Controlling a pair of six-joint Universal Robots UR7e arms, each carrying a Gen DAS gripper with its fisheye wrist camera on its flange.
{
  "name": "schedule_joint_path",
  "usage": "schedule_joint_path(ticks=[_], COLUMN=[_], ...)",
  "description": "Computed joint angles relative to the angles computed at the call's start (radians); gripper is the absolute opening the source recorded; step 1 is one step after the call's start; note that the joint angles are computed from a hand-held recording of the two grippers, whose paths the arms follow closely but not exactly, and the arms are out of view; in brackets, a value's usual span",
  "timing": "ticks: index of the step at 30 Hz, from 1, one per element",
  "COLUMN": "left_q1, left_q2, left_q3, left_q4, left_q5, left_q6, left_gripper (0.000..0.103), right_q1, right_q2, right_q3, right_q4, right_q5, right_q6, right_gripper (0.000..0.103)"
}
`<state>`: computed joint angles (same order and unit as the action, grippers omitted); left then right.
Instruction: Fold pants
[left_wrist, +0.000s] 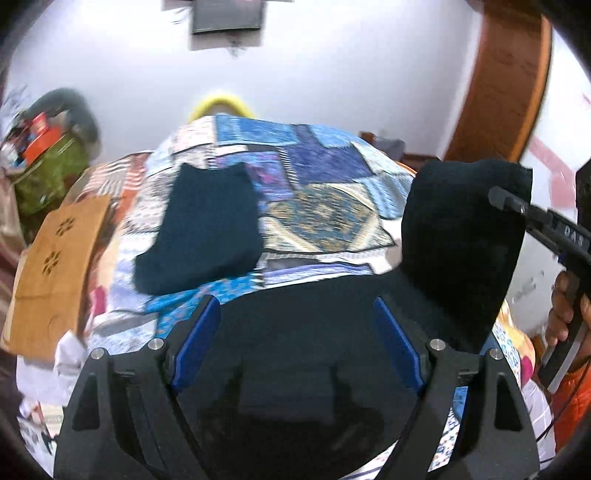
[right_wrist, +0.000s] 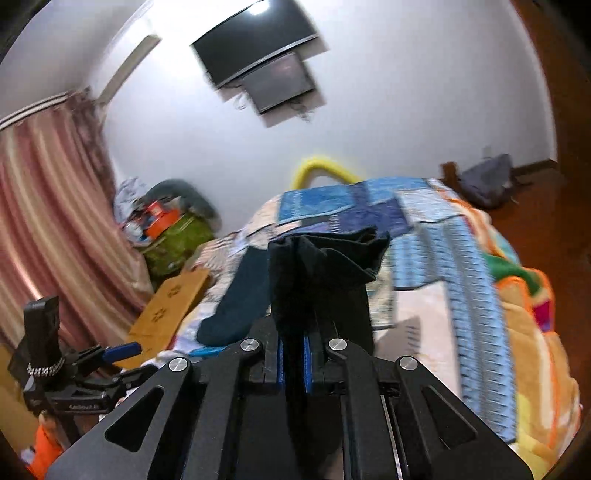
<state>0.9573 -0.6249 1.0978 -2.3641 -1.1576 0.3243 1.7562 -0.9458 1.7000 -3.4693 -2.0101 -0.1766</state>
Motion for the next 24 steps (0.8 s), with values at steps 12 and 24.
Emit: schedule_joint_path(ticks=[12,24], left_q1=[0.074,0.07], left_q2=[-0.05,-0.02], left_q3=[-0.014,-0.03], left_q4=[0.0,0.04], left_q5=[0.041,0.07], left_q6=[-0.096,-0.091], left_gripper=[0.085,0.085], right_q1=[0.028,0.029], right_q2=[0.161,0.14], right_q3=[-0.132,-0.102], right_q4=[0.316,0.547], right_q5=[0.106,0.071], right_q6=[-0.008,-0.03], right_gripper=[0.006,0.041])
